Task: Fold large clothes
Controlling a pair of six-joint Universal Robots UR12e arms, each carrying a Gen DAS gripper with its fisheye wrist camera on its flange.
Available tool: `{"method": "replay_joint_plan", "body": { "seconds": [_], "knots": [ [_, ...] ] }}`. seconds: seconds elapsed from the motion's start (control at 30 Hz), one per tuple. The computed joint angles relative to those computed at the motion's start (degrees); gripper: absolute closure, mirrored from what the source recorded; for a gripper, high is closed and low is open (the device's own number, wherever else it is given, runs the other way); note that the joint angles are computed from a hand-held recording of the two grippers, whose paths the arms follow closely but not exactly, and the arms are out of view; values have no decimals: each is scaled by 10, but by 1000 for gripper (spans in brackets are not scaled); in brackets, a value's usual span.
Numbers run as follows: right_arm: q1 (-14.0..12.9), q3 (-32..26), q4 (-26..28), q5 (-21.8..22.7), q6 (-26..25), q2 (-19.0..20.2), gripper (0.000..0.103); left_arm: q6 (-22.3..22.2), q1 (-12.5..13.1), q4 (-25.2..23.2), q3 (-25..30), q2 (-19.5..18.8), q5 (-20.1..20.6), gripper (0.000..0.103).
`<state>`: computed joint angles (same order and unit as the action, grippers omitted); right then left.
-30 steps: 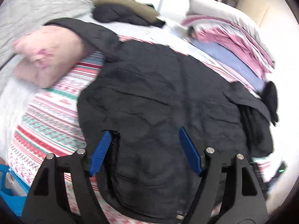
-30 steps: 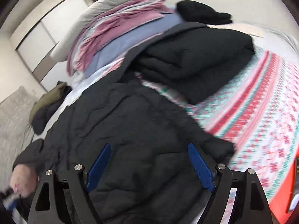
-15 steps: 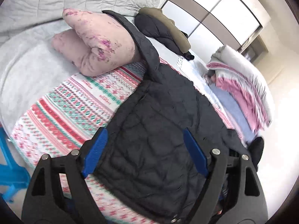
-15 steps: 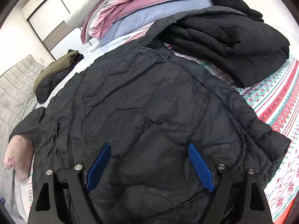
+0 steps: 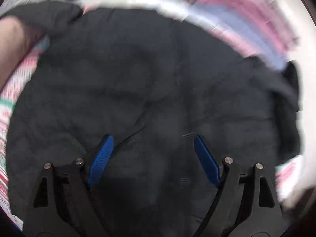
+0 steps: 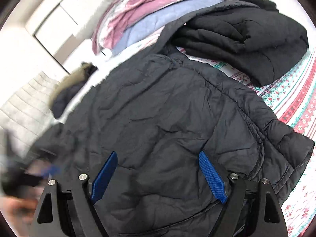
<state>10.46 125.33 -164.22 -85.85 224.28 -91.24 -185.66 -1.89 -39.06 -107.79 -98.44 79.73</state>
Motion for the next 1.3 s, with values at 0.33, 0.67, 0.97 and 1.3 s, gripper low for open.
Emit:
{"method": "replay_joint_plan", "body": {
  "seconds": [0.33,0.67,0.97,1.3],
  "knots": [
    [-115,28,-182,81,54,-34,17,11,17,-6,9,0,-67,19],
    [-249,-118,19,39,86,90,29,23,10,5,15,-15,-51,19],
    [-226,-184,63,-86,92,134,98,23,26,4,10,-9,-84,19],
    [-169,-264,141,-287,3,138,100,38,39,-13,11,-5,-119,19]
  ]
}}
